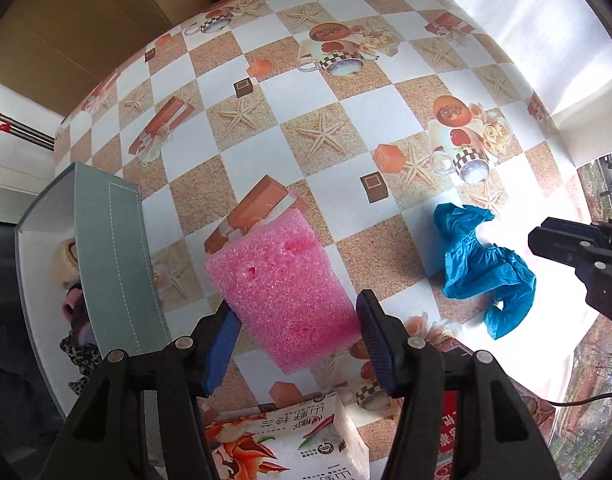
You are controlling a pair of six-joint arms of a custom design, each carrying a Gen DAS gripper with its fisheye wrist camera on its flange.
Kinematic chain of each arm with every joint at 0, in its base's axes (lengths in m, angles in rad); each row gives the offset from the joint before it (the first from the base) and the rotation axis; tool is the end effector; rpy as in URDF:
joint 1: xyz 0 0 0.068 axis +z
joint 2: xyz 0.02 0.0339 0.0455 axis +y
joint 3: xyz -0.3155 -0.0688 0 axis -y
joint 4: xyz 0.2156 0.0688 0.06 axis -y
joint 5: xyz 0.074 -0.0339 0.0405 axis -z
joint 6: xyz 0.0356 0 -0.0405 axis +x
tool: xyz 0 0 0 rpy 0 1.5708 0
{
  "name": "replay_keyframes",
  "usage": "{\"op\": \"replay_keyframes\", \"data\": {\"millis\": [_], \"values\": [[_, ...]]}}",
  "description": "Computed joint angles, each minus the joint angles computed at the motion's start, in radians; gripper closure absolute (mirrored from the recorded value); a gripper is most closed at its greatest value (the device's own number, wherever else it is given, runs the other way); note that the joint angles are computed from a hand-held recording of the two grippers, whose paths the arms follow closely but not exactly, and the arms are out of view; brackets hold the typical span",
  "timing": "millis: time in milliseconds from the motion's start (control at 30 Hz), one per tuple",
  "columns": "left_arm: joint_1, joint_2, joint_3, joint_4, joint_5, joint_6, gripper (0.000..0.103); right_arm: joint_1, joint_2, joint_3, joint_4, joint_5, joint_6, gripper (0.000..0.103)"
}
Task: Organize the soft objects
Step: 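Carry the pink sponge and blue cloth over the white box with both tools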
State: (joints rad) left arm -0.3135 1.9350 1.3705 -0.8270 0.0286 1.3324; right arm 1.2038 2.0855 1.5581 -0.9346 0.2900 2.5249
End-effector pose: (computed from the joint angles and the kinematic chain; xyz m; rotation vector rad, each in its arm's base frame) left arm 0.3480 -0.1139 0.2358 2.1799 2.0168 0.0931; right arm 0.1543 0.3730 0.2240 1.7870 2.2625 0.2721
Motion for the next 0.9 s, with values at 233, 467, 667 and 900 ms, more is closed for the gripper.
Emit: {"op": "replay_keyframes", "data": {"millis": [233, 467, 667, 900], "values": [[0.091, 0.007, 0.075, -0.076, 0.012, 0.054, 0.041, -0.104, 0.098, -0.037, 0.135, -0.123, -0.279, 0.007], [0.128, 0.002, 0.082, -0.065, 0.007, 0.076, 0.041, -0.171, 0.174, -0.051, 0.215, -0.22, -0.396, 0.044], [0.157, -0.014, 0.096, -0.084, 0.021, 0.107, 0.041, -0.101, 0.113, -0.061, 0.175, -0.127, -0.215, 0.09], [0.221, -0.027, 0.156, -0.168, 0.062, 0.192, 0.041, 0.034, 0.091, 0.2, -0.167, 0.008, 0.02, 0.09]]}}
